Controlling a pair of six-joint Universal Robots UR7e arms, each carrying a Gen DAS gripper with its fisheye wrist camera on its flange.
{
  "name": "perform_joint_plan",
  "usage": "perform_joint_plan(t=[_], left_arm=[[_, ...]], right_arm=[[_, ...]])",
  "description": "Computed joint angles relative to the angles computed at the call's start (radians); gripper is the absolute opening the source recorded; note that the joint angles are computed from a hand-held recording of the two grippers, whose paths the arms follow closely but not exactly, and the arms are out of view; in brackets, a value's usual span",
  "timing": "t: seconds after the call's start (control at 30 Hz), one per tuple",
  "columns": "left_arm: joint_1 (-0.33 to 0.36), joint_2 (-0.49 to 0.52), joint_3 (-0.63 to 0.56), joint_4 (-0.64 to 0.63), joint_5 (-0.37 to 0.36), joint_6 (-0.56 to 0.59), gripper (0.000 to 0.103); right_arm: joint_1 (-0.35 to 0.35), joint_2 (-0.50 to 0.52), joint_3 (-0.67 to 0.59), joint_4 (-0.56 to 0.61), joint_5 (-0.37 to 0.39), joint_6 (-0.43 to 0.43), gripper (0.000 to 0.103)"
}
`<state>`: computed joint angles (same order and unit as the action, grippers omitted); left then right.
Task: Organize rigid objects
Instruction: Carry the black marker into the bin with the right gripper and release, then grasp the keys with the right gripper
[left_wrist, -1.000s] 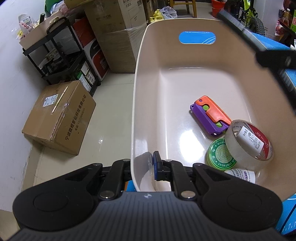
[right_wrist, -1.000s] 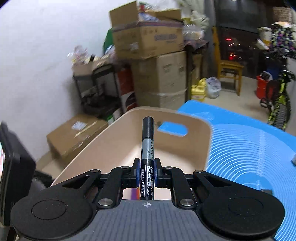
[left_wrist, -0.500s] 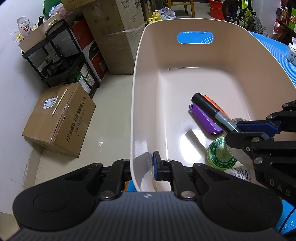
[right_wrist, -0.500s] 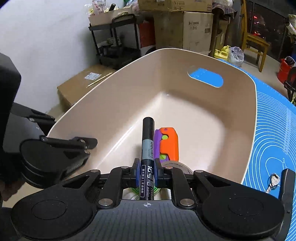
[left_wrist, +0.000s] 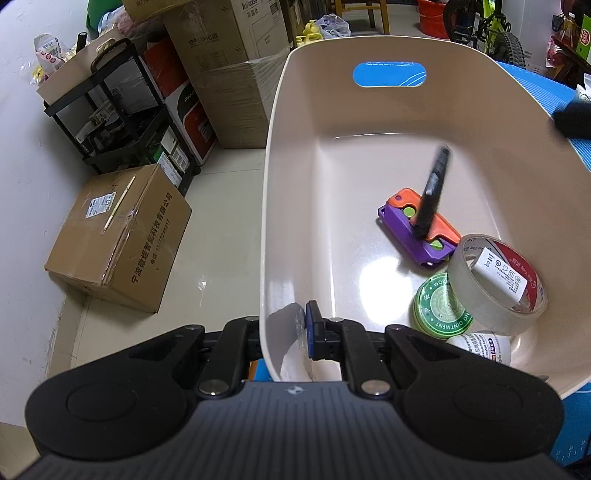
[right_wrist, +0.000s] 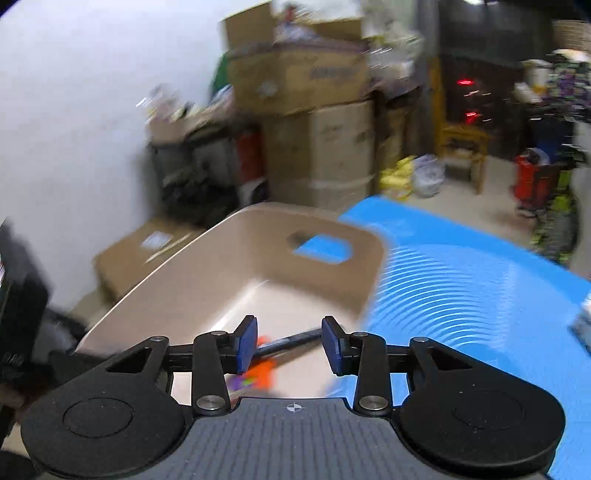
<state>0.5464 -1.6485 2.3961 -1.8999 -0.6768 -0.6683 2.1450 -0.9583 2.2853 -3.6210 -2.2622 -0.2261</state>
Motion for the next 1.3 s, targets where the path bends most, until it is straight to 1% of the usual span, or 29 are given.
perform_joint_plan(t=[0.13, 0.27, 0.3, 0.43, 0.57, 0.8, 0.9, 0.97, 1.03, 1.17, 1.3], left_arm=[[-0.001, 0.001, 0.0, 0.001, 0.0, -0.002, 0.014], [-0.001, -0.001, 0.0, 0.004, 0.001, -0.002, 0.014], [-0.001, -0.002, -0.001, 0.008, 0.002, -0.003, 0.014], [-0.003, 0.0, -0.004, 0.02, 0.005, -0.008, 0.015], [-0.005, 0.004, -0.005, 0.025, 0.008, -0.012, 0.015], [-0.009, 0.006, -0.003, 0.026, 0.009, -0.014, 0.015], [-0.01, 0.008, -0.003, 0.025, 0.01, -0.013, 0.015], [-0.011, 0.008, -0.003, 0.025, 0.01, -0.013, 0.015], [-0.012, 0.01, -0.004, 0.026, 0.01, -0.014, 0.015], [-0.012, 0.01, -0.004, 0.027, 0.011, -0.015, 0.016], [-0.012, 0.01, -0.003, 0.026, 0.01, -0.015, 0.016]], right_arm=[[-0.041, -0.026, 0.038, -0.109, -0.079, -0.027, 0.052], [-0.104, -0.01, 0.068, -0.196, -0.145, -0.099, 0.052], [-0.12, -0.008, 0.075, -0.203, -0.15, -0.107, 0.05], [-0.19, 0.002, 0.107, -0.22, -0.154, -0.145, 0.05], [-0.228, 0.021, 0.118, -0.217, -0.151, -0.174, 0.05], [-0.271, 0.078, 0.099, -0.244, -0.172, -0.232, 0.049], [-0.284, 0.103, 0.087, -0.304, -0.183, -0.283, 0.049], [-0.293, 0.101, 0.084, -0.311, -0.173, -0.283, 0.044], [-0.299, 0.102, 0.084, -0.324, -0.16, -0.289, 0.044], [-0.293, 0.14, 0.069, -0.414, -0.175, -0.366, 0.038], [-0.289, 0.177, 0.047, -0.533, -0.185, -0.449, 0.035]])
